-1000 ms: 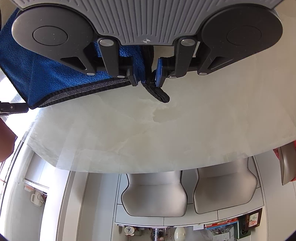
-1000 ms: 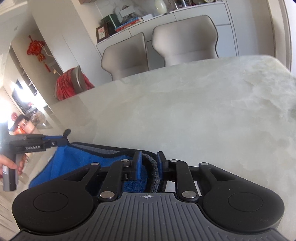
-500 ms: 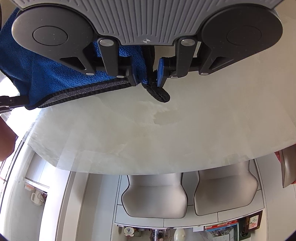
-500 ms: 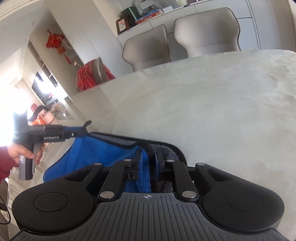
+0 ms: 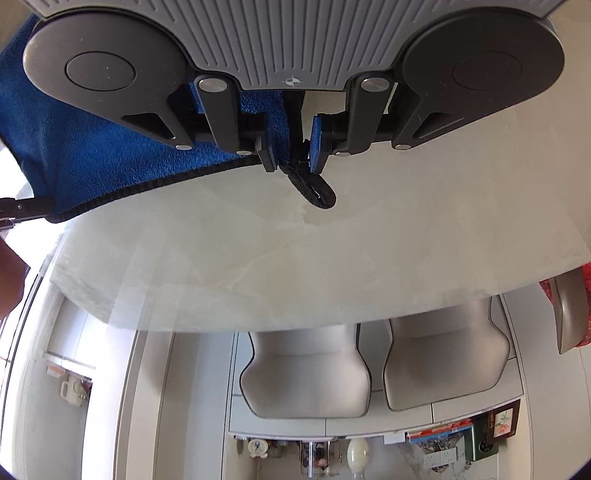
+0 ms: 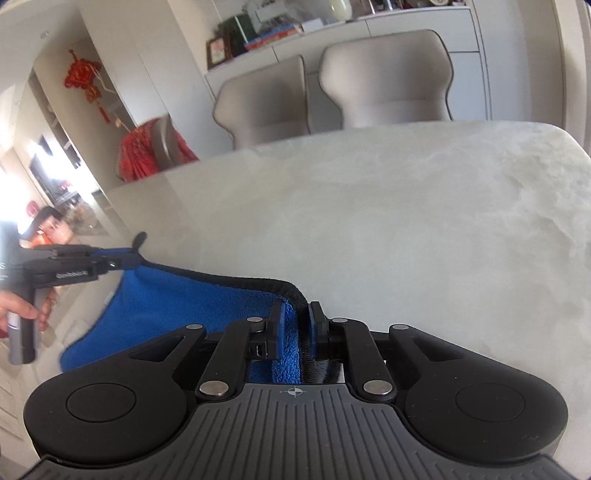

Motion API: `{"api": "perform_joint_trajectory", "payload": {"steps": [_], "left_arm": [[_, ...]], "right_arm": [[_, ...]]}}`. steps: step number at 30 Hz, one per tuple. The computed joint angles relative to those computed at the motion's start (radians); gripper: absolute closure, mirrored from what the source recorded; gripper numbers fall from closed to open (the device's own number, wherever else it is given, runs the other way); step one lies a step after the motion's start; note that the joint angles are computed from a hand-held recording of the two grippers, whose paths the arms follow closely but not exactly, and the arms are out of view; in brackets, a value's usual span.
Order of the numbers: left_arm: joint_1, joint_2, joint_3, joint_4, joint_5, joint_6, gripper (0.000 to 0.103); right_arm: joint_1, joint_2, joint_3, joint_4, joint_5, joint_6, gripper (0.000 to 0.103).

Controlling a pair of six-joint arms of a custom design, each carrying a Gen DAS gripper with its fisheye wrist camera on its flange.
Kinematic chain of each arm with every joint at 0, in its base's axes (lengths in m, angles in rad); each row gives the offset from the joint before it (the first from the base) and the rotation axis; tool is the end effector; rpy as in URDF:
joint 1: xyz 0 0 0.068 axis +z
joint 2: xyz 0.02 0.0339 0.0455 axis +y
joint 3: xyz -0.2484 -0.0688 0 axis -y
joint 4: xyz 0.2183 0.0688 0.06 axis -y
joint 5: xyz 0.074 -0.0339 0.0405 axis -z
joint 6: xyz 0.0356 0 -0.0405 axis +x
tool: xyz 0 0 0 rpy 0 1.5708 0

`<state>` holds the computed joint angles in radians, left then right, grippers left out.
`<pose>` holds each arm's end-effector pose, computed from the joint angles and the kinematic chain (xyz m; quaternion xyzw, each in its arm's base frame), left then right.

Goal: Fold towel
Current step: 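Carry the folded edge across with both grippers and lay it down, then open both grippers and release the half-folded towel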

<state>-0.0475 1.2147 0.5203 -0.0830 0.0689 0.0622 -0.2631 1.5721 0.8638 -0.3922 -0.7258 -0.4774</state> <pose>0.2172 -0.0128 0.1759 0.0638 0.9197 -0.0289 0.3864 0.2676 -0.0476 0.1758 -0.1795 0.8951 0.2430 0.3280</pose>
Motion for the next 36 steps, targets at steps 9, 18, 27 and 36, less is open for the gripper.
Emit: {"api": "perform_joint_trajectory", "payload": {"steps": [9,18,27,36], "left_arm": [[0.000,-0.138,-0.053,-0.082,-0.032,0.025,0.066],[0.215,-0.535,-0.097,-0.545,0.193,0.040,0.052],[0.193,-0.587,-0.104,-0.682,0.259,-0.036,0.052],[0.170,-0.575,-0.107,-0.683,0.274,-0.051,0.086]], "right_arm": [[0.022,-0.198,-0.134,-0.016,0.112,0.028,0.062],[-0.259,-0.409,-0.255,-0.350,-0.044,-0.089,0.057],[-0.403,-0.355,-0.243,-0.507,-0.121,-0.198,0.057],[-0.421,-0.228,-0.199,-0.564,-0.218,-0.253,0.081]]}}
